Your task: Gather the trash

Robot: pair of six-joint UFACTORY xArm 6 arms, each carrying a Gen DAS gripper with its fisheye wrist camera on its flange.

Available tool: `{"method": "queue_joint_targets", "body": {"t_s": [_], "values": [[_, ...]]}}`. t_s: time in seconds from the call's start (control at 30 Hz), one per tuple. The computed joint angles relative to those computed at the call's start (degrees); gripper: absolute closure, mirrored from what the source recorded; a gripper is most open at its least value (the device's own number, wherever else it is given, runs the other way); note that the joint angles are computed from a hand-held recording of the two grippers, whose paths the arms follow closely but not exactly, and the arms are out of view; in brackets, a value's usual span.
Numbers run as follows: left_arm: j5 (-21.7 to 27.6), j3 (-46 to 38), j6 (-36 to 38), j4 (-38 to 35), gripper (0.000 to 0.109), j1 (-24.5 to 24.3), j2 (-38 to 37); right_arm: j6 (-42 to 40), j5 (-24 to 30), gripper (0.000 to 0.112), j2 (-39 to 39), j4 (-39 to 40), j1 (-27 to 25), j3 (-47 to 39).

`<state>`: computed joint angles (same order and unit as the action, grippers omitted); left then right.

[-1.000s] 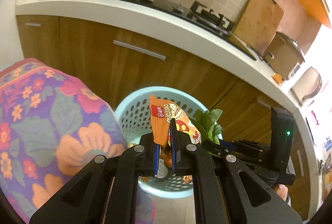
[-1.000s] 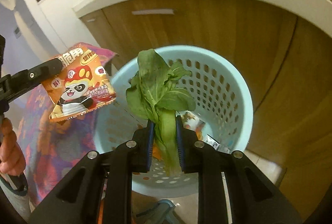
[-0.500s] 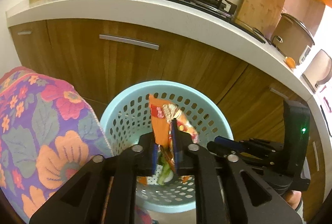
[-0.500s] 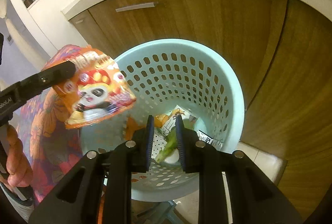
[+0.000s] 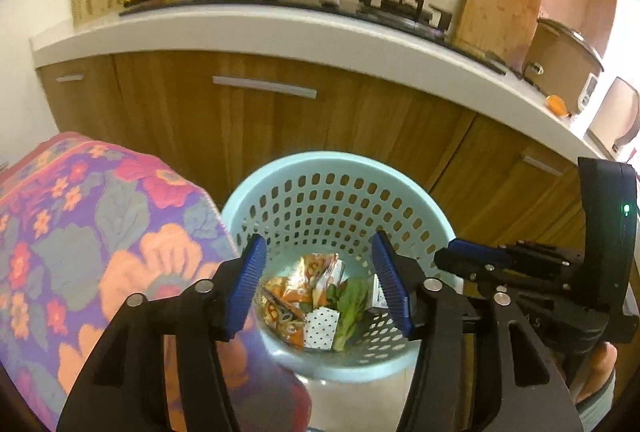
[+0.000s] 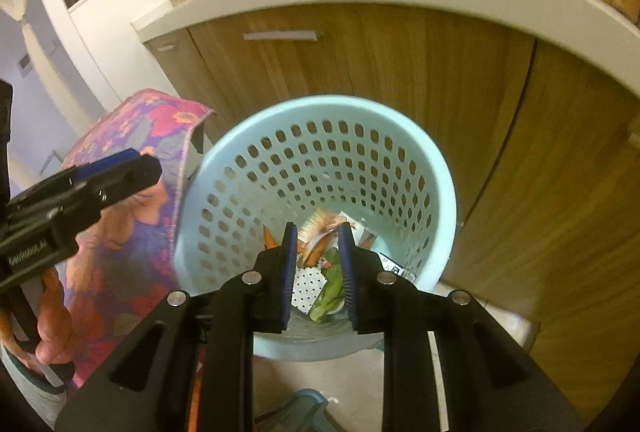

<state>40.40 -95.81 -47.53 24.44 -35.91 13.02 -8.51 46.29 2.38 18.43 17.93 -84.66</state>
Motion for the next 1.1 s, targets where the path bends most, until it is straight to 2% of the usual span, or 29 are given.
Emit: {"method": "queue_joint_targets", "body": {"t_s": [0.07, 0.1, 0.13, 0.3, 0.4, 0.53, 0.67, 0.83, 1.1], "values": [[-0.09, 2.60, -3.57, 4.27, 0.045, -0.85, -2.76, 0.54, -0.98, 0.082, -1.55, -1.18, 0.67, 0.94], [0.09, 3.54, -4.98, 6.18, 0.041, -1.24, -3.86, 1.06, -2.13, 0.071, -2.96, -2.30, 1.36, 1.97], [0.51, 5.04, -7.13, 9.48, 0.039, -1.90, -5.56, 1.38, -3.20, 0.067, -3.97, -3.08, 1.87, 2.78], [6.76, 10.76, -16.46, 23.98, 0.028, -5.22, -12.06, 6.35, -8.41, 0.066, -8.73, -9.29, 4.74, 6.79], [9.74, 14.62, -22.46, 31.17, 0.027, -6.33, -15.46, 10.37, -10.77, 0.061, -10.74, -13.72, 6.23, 8.76], [8.69, 18.64, -27.16, 34.03, 0.027, -5.42, -18.83, 17.72, -12.60, 0.059, -11.98, -23.84, 8.53, 10.07], [9.16, 21.01, -31.73, 38.90, 0.027, -6.02, -20.65, 22.50, -14.54, 0.052, -12.75, -27.39, 9.60, 11.12], [10.14, 21.73, -32.38, 40.95, 0.026, -7.25, -20.71, 26.73, -15.02, 0.051, -12.70, -30.45, 10.33, 10.84], [12.66, 21.75, -31.20, 42.54, 0.024, -8.80, -20.27, 35.81, -14.98, 0.049, -12.17, -40.63, 11.81, 9.38]]}}
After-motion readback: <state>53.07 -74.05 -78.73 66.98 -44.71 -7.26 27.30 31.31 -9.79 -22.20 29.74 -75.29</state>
